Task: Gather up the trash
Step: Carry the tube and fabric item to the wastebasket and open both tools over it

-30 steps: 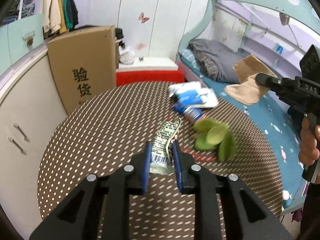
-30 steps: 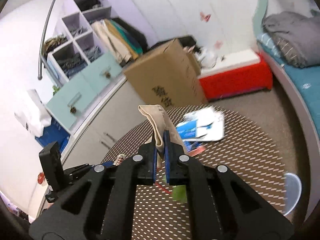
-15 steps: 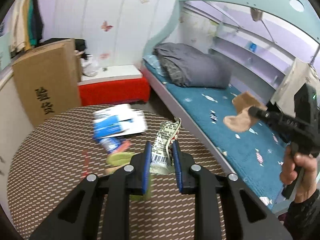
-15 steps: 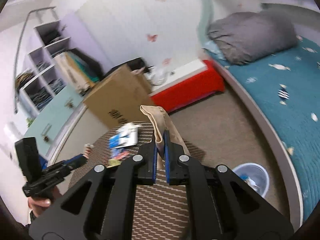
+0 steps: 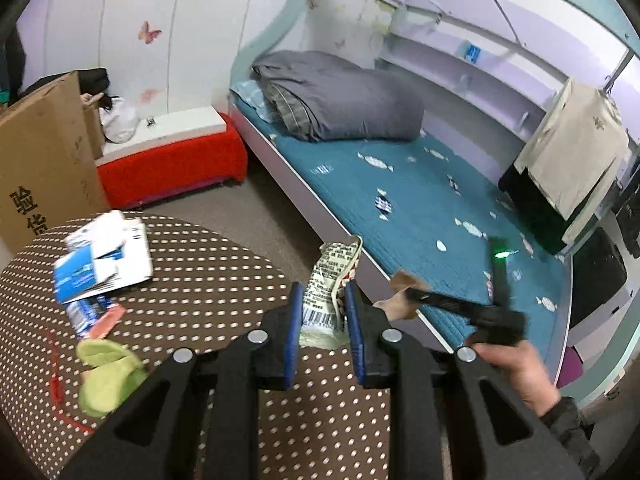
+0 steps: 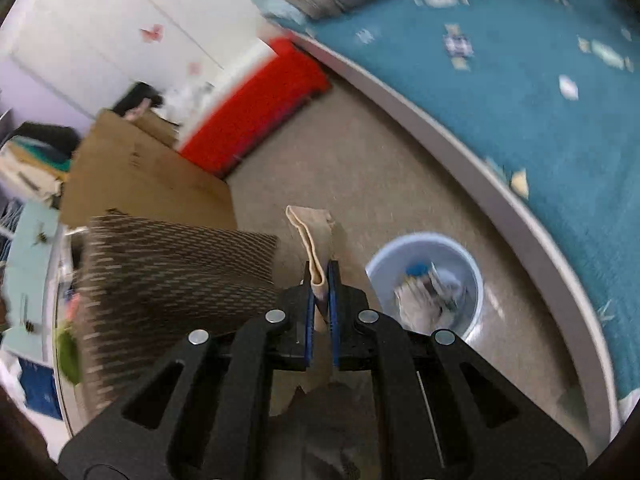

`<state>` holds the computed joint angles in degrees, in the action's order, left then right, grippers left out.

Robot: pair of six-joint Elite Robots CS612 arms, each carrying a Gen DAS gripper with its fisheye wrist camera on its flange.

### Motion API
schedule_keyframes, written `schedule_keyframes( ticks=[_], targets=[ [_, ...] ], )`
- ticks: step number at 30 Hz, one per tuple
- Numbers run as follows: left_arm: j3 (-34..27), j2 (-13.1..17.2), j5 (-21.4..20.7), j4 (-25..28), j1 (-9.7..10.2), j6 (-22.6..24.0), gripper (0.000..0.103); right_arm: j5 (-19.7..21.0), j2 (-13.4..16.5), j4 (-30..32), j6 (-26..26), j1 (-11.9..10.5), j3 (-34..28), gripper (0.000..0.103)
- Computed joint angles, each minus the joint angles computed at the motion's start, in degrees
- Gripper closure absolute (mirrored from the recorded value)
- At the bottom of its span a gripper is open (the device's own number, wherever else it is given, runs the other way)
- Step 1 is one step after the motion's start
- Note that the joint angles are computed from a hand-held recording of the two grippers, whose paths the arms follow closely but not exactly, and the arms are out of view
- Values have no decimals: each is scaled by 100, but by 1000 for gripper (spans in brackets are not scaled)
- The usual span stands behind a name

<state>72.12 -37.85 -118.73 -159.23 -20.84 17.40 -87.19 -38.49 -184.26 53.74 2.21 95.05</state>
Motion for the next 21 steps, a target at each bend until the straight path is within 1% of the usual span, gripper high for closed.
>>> schedule_keyframes(
  ticks=[2,3,4,5,6,8,10,14,15,18,21],
  targets=[
    [-52,39,68,122,-66,51,83,249,221,177,269,-96,-121,96],
    [-109,74,110,214,-108,92,83,402,310,136,383,-134,-148,91],
    [-162,110,160,288,-151,131,83,509,414,90,546,-170,-179,57],
    [-206,137,174,365,-171,171,83,471,464,91,691,-176,-183,32],
    [-255,165,196,470,-204,220,83,394,484,15,804,-172,-151,20],
    [-360,232,280,678,-287,348,83,329,503,-402,1102,-167,-5,20],
    [-437,289,330,811,-357,426,83,154,437,-615,1172,-140,142,19],
    [-662,451,451,1233,-552,644,83,-318,178,-1034,1166,-86,513,14],
    [-693,481,493,1302,-585,704,82,-540,68,-1247,1266,-54,671,12],
    [-899,627,612,1762,-708,797,82,-803,-104,-1795,1377,-26,943,11],
    [-1142,778,767,2145,-799,831,82,-1091,-324,-1979,1198,7,1128,10]
  ],
)
